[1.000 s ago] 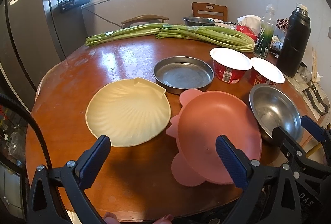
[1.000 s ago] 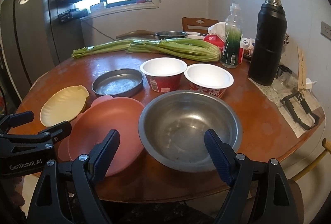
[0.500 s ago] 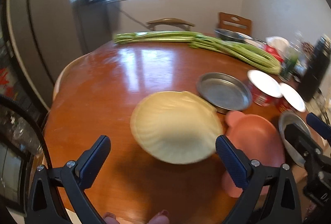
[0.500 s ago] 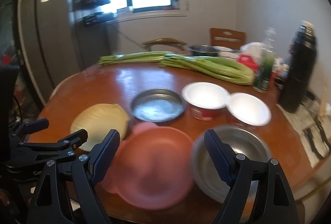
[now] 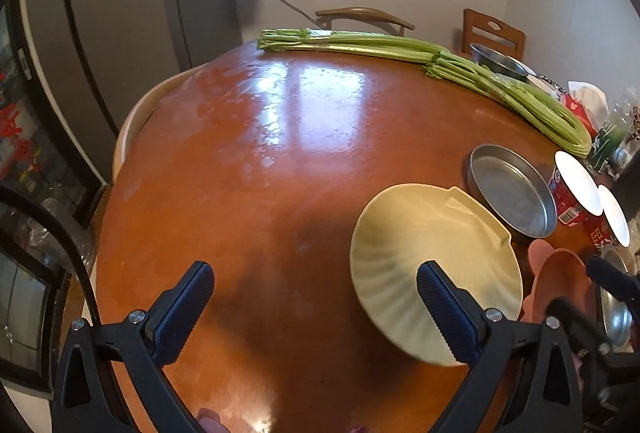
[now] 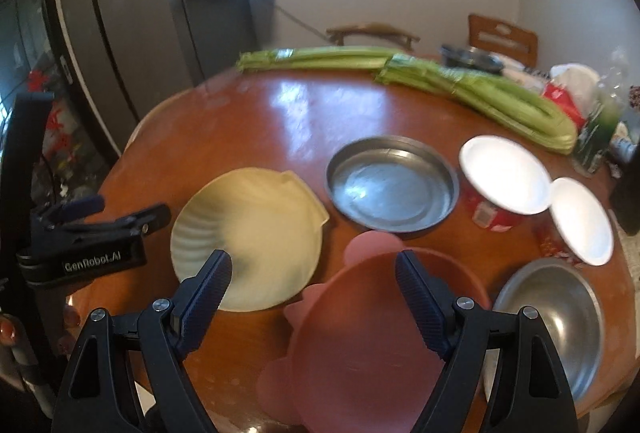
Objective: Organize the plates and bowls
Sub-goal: 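Reach the left gripper to the cream shell plate and grasp its rim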
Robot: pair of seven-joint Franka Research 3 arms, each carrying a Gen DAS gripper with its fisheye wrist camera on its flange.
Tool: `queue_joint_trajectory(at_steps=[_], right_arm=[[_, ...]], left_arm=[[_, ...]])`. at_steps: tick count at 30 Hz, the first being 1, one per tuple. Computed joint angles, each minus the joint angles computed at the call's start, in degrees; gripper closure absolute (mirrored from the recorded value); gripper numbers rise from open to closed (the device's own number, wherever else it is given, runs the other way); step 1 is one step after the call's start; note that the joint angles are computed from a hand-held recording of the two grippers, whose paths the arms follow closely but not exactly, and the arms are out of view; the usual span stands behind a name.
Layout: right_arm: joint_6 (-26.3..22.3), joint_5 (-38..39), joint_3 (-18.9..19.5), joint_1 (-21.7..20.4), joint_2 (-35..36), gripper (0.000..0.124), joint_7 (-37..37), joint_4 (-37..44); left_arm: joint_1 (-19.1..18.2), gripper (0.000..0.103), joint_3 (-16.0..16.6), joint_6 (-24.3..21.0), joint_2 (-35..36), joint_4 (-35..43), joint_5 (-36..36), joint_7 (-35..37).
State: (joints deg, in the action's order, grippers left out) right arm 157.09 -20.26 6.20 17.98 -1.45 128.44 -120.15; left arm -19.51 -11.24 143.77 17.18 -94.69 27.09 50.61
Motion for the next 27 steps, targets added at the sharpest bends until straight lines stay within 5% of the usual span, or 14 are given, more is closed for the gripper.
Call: queue_joint_trajectory(at_steps=[6,11,27], right_arm=[[-1.77,2.77,-0.75,1.05,4.23,0.043,-3.48,4.04],[-5.11,7.94,-1.39,2.17,6.81,0.059,-7.96,6.91],[-7.60,9.35,-2.79,4.02,8.14,0.064,-7.87,8.60]], left_arm=[[0.14,0.001,-0.37,-2.21,4.80,5.87,-1.83,5.29],[-1.04,0.001,0.38,-4.15,8.17,10.25,-1.53,8.11],[-3.25,0.004,1.41,-6.46,14.40,18.39,-3.04,14.14]])
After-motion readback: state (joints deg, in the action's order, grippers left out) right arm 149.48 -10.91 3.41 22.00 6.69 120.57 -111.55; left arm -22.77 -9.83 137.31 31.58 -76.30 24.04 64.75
